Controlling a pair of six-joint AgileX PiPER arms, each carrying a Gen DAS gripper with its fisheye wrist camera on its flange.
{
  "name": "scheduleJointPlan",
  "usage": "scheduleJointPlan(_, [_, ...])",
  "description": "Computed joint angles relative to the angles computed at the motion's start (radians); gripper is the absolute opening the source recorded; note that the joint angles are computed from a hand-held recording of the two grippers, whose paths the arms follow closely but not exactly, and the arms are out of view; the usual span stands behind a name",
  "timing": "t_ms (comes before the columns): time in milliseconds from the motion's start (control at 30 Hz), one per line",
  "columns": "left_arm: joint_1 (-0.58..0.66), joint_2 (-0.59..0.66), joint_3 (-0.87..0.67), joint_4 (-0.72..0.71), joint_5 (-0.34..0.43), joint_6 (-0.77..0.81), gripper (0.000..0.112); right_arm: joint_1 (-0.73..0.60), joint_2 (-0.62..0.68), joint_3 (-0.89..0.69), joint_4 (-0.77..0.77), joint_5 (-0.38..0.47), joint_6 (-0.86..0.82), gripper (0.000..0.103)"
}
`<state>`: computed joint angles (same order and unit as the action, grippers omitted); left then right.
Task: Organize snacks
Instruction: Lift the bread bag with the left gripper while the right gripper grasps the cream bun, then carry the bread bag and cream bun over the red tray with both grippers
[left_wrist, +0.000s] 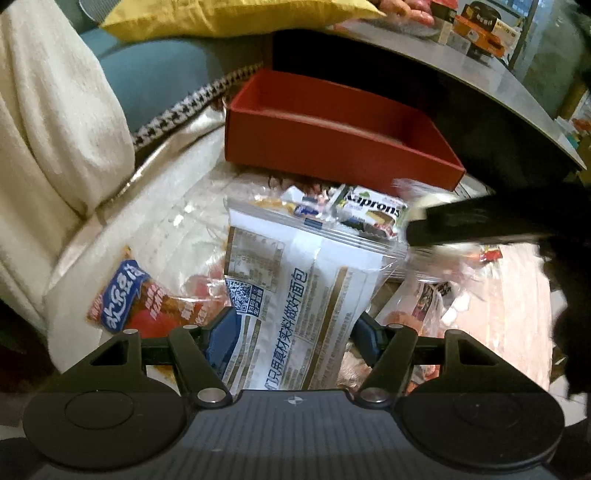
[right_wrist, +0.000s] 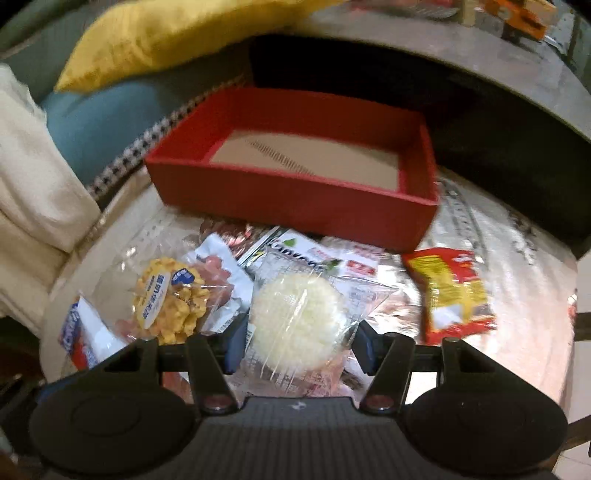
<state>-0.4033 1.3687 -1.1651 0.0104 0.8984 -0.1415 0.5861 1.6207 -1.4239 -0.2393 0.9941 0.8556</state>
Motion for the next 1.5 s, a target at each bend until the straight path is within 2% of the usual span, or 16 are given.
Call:
scheduleJointPlan(100, [-0.025, 0.020, -0.058, 0.017, 0.050, -0.048, 0.072, -0.021, -0.084, 0.077, -0.008, -0.027, 0.022, 0.053])
scheduleJointPlan(333, [-0.083, 0.135, -0.218, 0.104, 0.038, -0.130, 0.072, -0.072, -0.149, 0.106, -0.019, -0.055, 0.002, 0.053])
scheduleJointPlan(533, [-0.065, 0.252, -0.351, 0.085, 0.051, -0.143, 0.072, -0.113, -0.125, 0.086, 0.013, -0.071, -0.056, 0.053])
scheduleJointPlan(1167, [-0.095, 0.537, -0.787, 0.169, 0.137, -0.172, 0.072, -0.195, 0.012, -0.104, -0.038, -0.115, -0.119, 0.053])
scheduleJointPlan(1500, [-0.097, 0.710, -1.050, 0.191, 0.230, -0.158, 0.071, -0.264, 0.118, -0.203, 0.000, -0.133, -0.177, 0.053])
